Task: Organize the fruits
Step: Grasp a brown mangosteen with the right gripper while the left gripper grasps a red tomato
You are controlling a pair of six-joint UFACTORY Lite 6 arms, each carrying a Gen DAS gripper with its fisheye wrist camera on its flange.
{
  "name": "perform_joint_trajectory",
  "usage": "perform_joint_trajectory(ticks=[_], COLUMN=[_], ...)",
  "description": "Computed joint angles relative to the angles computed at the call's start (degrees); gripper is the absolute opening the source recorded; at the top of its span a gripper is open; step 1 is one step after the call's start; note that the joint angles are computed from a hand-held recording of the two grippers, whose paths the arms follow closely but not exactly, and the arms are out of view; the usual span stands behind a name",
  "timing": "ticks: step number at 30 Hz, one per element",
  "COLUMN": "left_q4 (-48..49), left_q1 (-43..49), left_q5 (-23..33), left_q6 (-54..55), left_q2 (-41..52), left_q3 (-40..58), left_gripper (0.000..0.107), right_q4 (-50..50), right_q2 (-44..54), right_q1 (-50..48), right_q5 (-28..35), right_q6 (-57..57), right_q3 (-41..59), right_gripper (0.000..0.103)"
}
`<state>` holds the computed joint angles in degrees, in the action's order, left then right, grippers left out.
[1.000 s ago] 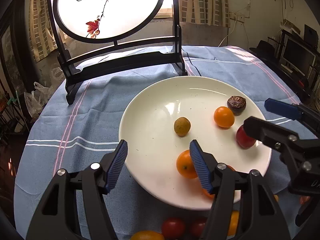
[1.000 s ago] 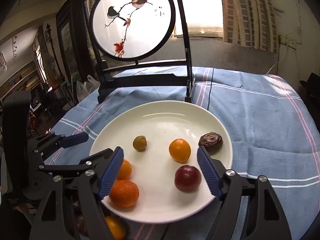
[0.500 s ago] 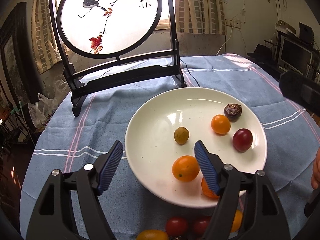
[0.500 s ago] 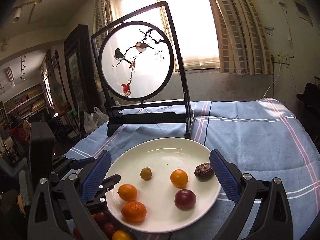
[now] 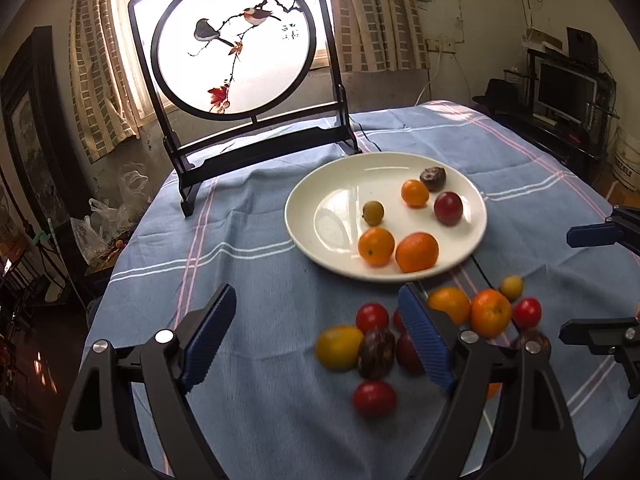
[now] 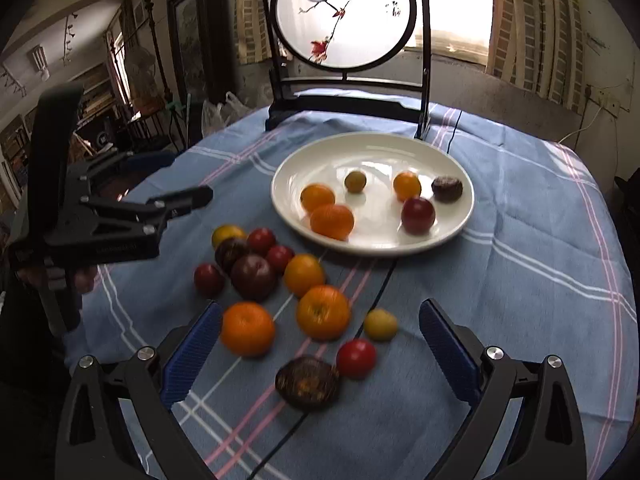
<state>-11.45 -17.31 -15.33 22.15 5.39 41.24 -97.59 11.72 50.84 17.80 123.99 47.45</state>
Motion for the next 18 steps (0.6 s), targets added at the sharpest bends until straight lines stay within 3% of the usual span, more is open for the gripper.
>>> perform_joint_trajectory(ticks=[5,10,12,16,18], left_q4=[16.28,16.69,18.05,14.82,14.52], left_q1=[2.7,1.98,1.47,-0.33,-0.61], left_q5=[0.56,-0.74,-0.62,-1.23,0.17], left_q6=[-11.26,-9.75,-11.01,-8.35,-8.84], left_q2=[-5.96,-2.8,-0.51,4.4,7.26], left_q3=[-10.17,-12.76,-11.92,-8.69,-5.62], left_gripper=[0.082,0.082,0.082,0.082,0.078], right_q4=[9.08,7.92,9.23,9.65,8.08], right_q2=[2.85,6.66,8.44,11.38,11.2], right_q1=[7.36,5.22,3.93,1.93,2.29], right_q5=[3.36,1.45,0.09,-3.75,-3.35], right_q6=[-4.61,-3.36,-5.44,-8.66,-7.34], right_q3=[-3.11,-1.48,0.09,2.46,2.18], right_gripper=[0.094,0.086,0.079,0.043,0.043])
